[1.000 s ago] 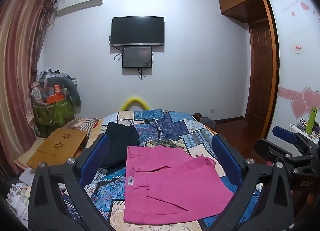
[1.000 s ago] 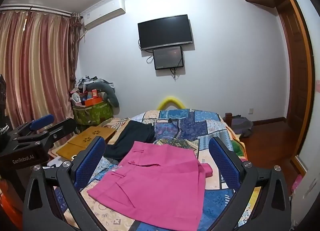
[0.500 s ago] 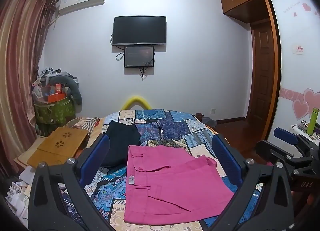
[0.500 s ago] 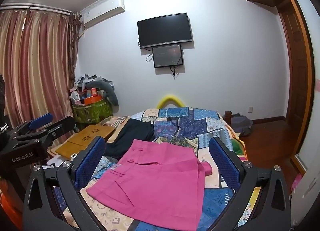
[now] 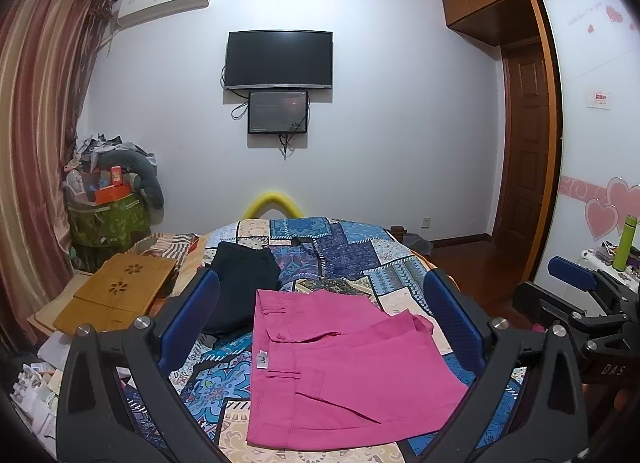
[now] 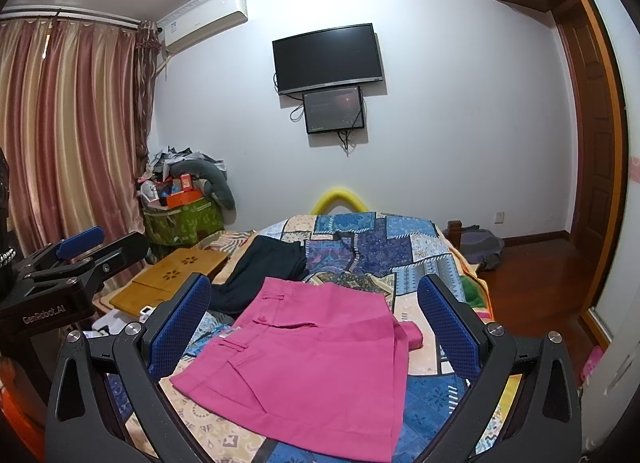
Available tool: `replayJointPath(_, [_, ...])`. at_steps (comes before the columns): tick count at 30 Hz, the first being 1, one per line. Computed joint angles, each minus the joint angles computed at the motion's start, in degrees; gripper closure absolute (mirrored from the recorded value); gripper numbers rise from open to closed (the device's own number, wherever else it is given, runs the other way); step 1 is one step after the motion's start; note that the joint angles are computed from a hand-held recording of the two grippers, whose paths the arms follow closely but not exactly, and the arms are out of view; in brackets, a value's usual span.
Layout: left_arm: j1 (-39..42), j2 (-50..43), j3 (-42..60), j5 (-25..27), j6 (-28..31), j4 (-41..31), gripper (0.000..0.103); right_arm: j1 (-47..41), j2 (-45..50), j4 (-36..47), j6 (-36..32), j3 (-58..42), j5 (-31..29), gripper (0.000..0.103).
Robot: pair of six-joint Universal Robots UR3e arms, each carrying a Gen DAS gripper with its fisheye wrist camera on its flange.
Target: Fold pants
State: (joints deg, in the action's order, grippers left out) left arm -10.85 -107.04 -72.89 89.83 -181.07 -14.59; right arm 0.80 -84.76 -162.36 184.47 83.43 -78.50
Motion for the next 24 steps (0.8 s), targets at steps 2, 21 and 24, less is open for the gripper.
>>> replayJointPath(2, [-0.08, -0.18, 0.03, 0.19, 0.05, 0.33, 0.000, -0.11, 0.02, 0.15, 0.01, -0.07, 0.13, 0.000])
replayJointPath(21, [-1.01, -1.43, 1.18, 0.88, 0.19, 0.50, 0.000, -0.20, 0.05, 0.26, -0.10, -0.33, 0.27, 0.000])
replayJointPath(24, [-1.12, -1.32, 0.96, 1.07, 0.10, 0.91, 0.000, -0.26, 0.00, 0.30, -0.25, -0.38, 0.30, 0.000])
